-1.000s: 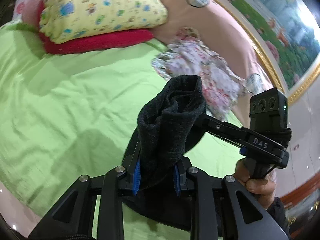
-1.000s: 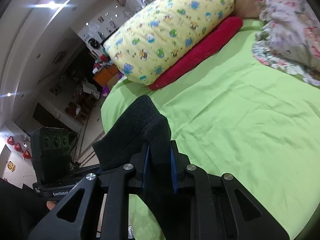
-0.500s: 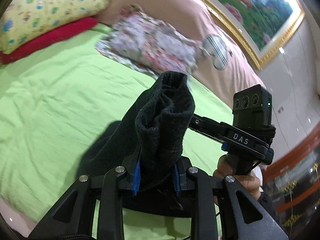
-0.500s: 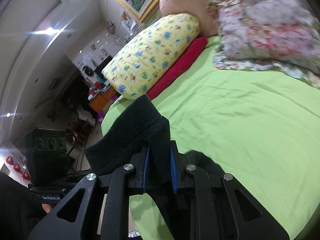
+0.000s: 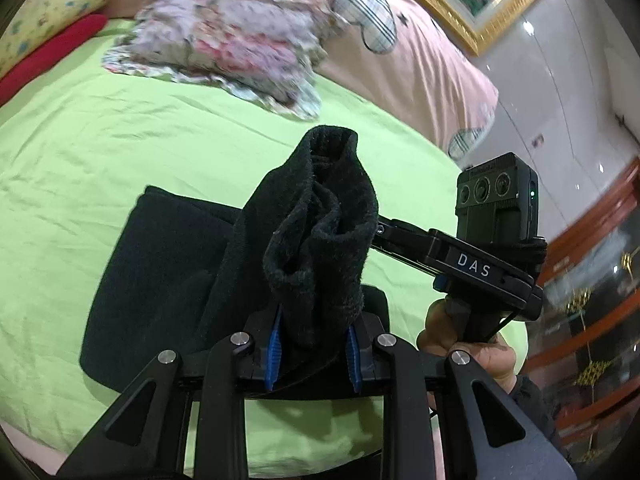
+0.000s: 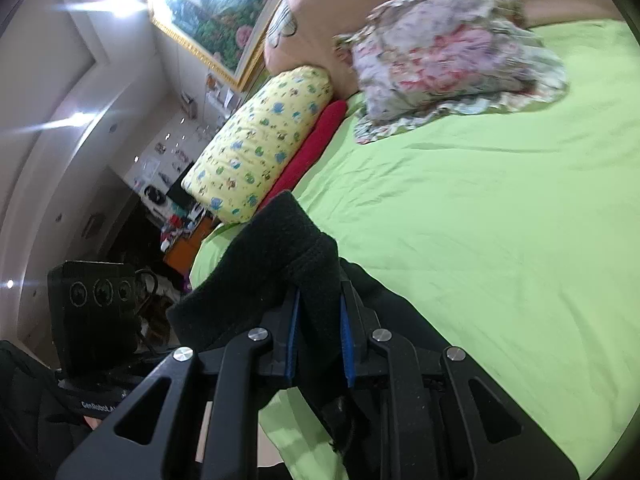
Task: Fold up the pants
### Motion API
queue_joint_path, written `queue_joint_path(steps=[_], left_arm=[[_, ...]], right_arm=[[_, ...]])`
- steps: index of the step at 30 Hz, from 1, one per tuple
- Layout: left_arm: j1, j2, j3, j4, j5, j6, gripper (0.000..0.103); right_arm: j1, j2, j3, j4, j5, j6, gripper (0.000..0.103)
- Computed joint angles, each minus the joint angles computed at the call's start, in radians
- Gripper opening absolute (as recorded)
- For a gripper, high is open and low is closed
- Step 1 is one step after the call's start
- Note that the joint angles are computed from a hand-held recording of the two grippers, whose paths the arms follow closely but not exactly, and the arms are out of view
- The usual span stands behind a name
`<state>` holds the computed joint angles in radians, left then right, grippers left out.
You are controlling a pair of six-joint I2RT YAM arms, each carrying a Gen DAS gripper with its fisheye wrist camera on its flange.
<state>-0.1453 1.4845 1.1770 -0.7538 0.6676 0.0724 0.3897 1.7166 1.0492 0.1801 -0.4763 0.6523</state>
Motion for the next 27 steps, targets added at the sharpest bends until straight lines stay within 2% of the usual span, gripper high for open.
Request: queue_joint_path(steps=[7,14,17,18,21,25,27], left_arm=[[-0.133,0.001,-0.048,0.06,-0.09,-0.017,0.025],[-0.225,0.029,-0.097,0.14,-0.166,-0.028,0.026],[-0.258,0.027,-0.11,0.16,-0.203,-0.016,0.031],[-0.267,0.027,-0.111,0.162,-0.207,-0.011,0.035],[-0.287,0.035,-0.118,0.171,-0.218,-0.018,0.054],[-0.293,0.055,-0.124,0.164,-0.202,-0.025,0.055],[-0.296,0.048,-0.128,0.159,-0.199,-0.018,0.06]], right_arm=[[-0.031,-0.088,-0.204,0.13,0.014,0.061,0.019],[-0.048,-0.117,-0.304,0.173,0.039,0.077,0.019],[-0.045,-0.142,-0.329,0.15,0.083,0.084,0.025],[-0.042,-0.158,-0.337,0.127,0.108,0.087,0.028],[-0.04,-0.217,-0.375,0.097,0.175,0.093,0.028],[-0.053,-0.331,-0.458,0.081,0.24,0.145,0.028],[-0.053,-0.389,-0.491,0.06,0.273,0.166,0.029]])
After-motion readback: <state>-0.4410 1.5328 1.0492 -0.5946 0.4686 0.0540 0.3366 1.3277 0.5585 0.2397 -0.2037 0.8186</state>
